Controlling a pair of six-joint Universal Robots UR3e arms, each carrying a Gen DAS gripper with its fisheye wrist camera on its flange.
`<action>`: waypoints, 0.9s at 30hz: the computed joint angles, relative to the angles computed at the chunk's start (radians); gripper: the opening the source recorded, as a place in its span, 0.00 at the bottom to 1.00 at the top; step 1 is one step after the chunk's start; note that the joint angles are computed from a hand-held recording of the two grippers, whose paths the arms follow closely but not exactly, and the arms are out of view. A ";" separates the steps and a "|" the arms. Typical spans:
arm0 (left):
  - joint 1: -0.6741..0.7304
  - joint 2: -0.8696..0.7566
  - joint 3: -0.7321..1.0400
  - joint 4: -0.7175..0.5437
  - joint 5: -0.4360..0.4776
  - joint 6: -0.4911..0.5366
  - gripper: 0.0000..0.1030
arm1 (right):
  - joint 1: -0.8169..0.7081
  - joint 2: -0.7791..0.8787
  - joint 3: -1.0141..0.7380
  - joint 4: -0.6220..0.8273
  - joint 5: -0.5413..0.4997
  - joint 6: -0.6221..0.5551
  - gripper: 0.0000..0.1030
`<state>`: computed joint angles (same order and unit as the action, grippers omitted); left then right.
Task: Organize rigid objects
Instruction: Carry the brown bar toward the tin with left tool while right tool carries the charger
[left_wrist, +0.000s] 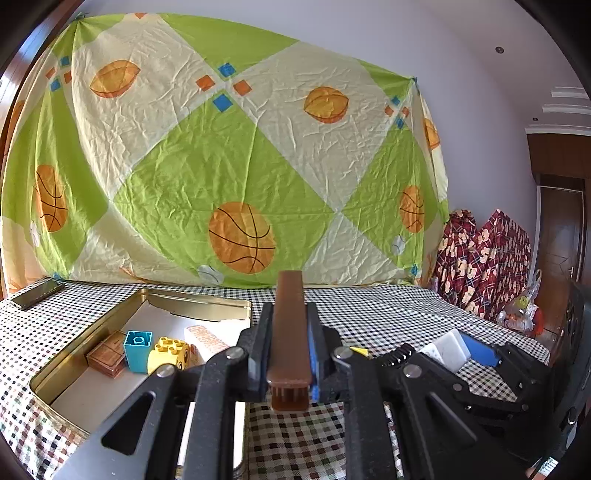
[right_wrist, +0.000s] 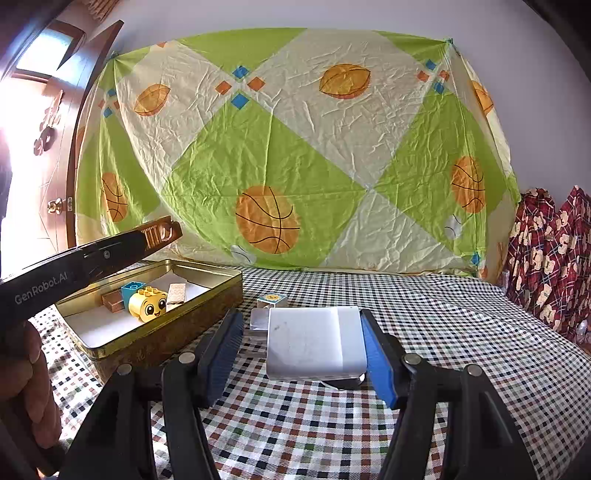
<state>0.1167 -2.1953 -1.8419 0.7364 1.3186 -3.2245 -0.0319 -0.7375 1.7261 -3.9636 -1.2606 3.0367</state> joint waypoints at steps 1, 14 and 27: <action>0.004 0.002 -0.005 0.002 -0.003 -0.001 0.13 | 0.006 0.001 -0.004 0.004 -0.001 -0.003 0.63; 0.064 0.029 -0.068 0.037 -0.032 -0.020 0.13 | 0.060 0.019 -0.041 0.033 -0.005 -0.024 0.63; 0.111 0.050 -0.123 0.064 -0.063 -0.027 0.13 | 0.103 0.017 -0.077 0.098 0.004 -0.035 0.63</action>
<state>0.2272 -2.1453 -1.9653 0.8002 1.2559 -3.2510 0.0710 -0.7208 1.6489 -3.8654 -1.2566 3.0015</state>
